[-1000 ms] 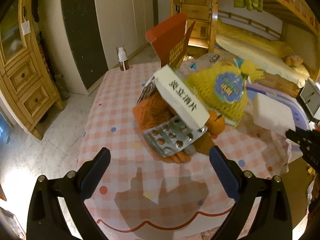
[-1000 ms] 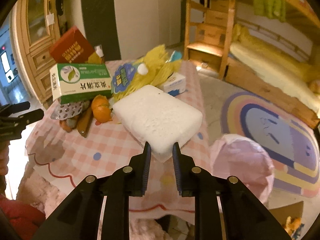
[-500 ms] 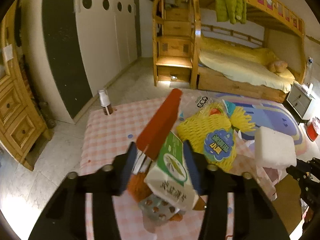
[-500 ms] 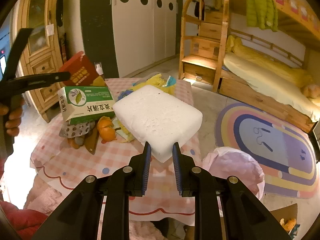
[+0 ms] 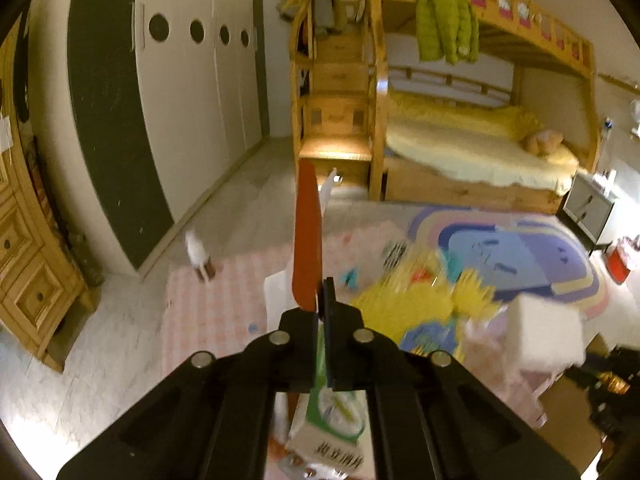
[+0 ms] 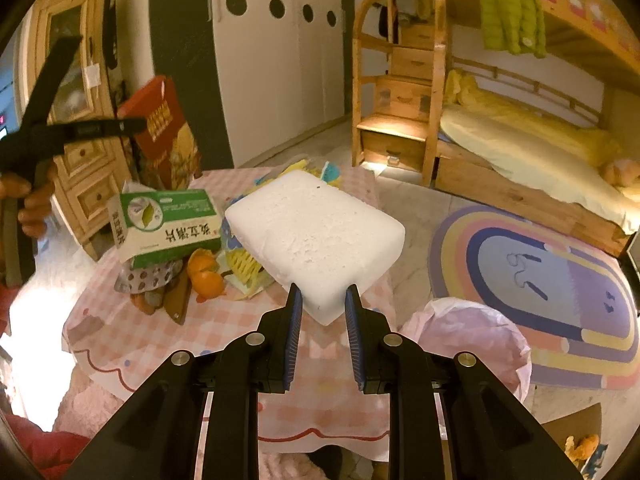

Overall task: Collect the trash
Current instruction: 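Lift the foam block with the right gripper while the left gripper grasps the red snack bag, then carry both items over the pink bin and open both grippers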

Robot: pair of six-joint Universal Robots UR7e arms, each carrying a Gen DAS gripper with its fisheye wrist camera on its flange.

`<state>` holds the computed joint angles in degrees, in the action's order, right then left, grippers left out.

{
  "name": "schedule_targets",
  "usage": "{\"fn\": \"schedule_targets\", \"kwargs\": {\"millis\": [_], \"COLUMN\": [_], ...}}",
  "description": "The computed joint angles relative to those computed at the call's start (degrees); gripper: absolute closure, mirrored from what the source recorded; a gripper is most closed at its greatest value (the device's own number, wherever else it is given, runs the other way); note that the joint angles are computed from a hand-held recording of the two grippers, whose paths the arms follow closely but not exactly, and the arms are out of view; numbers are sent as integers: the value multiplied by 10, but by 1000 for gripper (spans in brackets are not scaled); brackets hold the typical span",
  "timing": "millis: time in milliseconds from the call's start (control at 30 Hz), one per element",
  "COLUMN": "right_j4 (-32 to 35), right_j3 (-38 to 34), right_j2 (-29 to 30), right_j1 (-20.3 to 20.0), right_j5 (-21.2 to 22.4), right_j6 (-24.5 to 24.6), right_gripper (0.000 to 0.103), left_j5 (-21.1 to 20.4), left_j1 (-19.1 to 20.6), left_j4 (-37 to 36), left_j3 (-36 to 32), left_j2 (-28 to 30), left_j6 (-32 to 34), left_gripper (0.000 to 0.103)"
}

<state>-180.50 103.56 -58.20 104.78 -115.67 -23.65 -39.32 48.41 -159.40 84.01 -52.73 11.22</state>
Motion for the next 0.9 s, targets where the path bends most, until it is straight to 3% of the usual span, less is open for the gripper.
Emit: {"fn": "schedule_targets", "kwargs": {"millis": [200,433,633,900], "right_j4": [-33,-65,-84,-56], "right_j3": [22,51,77,104], "right_j2": [-22,-59,-88,-100], "right_j1": [-7,-21,-41,-95], "right_j5": [-2,-23,-78,-141], "right_j6": [10,17,22,70], "right_gripper": [81,80,80,80], "left_j5": [-45,-138,-248,-299], "left_j1": [-30,-52,-59,-52], "left_j4": [-41,-36,-3,42], "left_j3": [-4,21,17,-21], "left_j2": [-5,-1,42,136], "left_j6": [47,26,3,-15], "left_gripper": [103,103,103,103]}}
